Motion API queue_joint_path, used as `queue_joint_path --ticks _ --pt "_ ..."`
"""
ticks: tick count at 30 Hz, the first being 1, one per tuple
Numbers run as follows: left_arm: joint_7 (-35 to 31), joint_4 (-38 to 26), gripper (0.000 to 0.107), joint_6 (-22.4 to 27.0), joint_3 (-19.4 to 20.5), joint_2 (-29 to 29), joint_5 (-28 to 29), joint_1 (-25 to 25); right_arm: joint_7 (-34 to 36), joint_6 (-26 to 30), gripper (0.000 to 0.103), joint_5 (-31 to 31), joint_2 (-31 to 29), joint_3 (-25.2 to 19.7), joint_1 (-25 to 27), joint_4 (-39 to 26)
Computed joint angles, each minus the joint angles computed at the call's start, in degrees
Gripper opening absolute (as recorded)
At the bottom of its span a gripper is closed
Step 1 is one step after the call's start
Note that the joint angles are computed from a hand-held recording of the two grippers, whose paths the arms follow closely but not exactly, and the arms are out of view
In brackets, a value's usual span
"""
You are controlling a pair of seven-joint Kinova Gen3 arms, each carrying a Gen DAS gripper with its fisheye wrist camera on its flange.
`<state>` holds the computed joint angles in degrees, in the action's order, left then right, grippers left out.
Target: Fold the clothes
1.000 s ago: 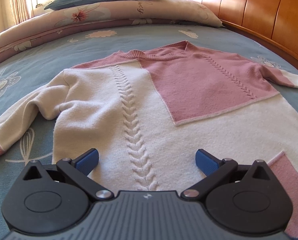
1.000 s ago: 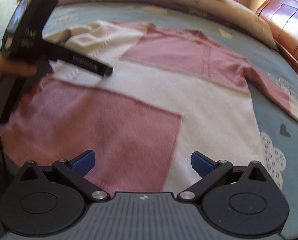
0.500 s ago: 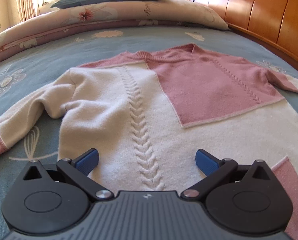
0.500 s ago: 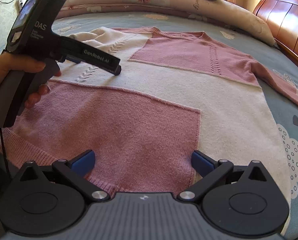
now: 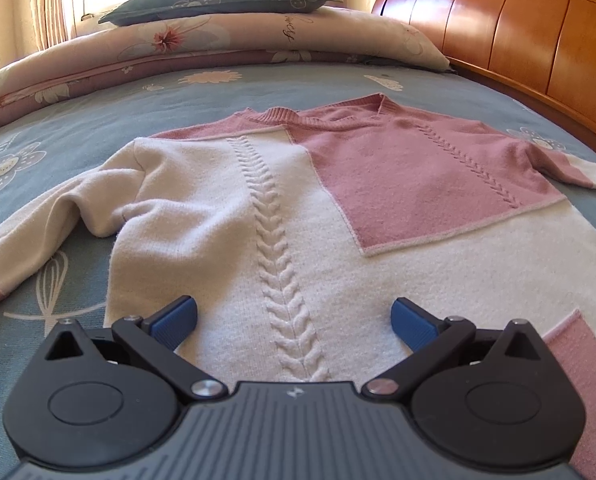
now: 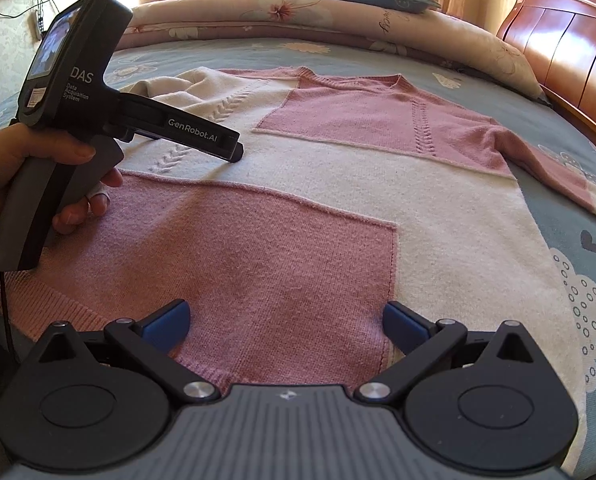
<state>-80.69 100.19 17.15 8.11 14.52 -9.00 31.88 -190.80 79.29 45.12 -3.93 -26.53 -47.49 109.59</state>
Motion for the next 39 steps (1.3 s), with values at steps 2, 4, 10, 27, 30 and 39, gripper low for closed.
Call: queue_joint_path --ticks 2,4,10,27,30,39 --pt "-3.1 -0.2 0.102 0.2 -1.7 0.0 3.5 1.2 -0.2 0.3 0.103 0.3 0.1 -0.2 -0.2 0.0" --pt "-7.1 -0.3 0.102 -0.1 -5.4 -0.1 8.1 4.1 1.5 0.9 0.103 -0.5 0.3 0.5 -0.1 -1.2" --pt "-18.5 -0.6 0.102 -0.3 -14.5 0.4 21.3 10.7 10.1 -0.7 0.103 1.0 -4.0 -1.8 9.0 -3.7" --pt "6.5 2.3 0.102 -4.1 14.0 0.3 -6.4 -12.7 35.5 -34.3 0.103 -10.7 -9.9 24.5 17.6 5.9" --pt "2.6 3.2 0.102 -5.2 21.9 0.5 -2.2 -20.5 40.7 -31.2 0.103 -11.9 -7.8 19.5 21.9 3.7" --pt "-12.0 7.4 0.097 -13.6 42.0 -1.7 18.6 -44.4 39.6 -28.7 0.103 -11.8 -6.5 11.6 29.0 2.3"
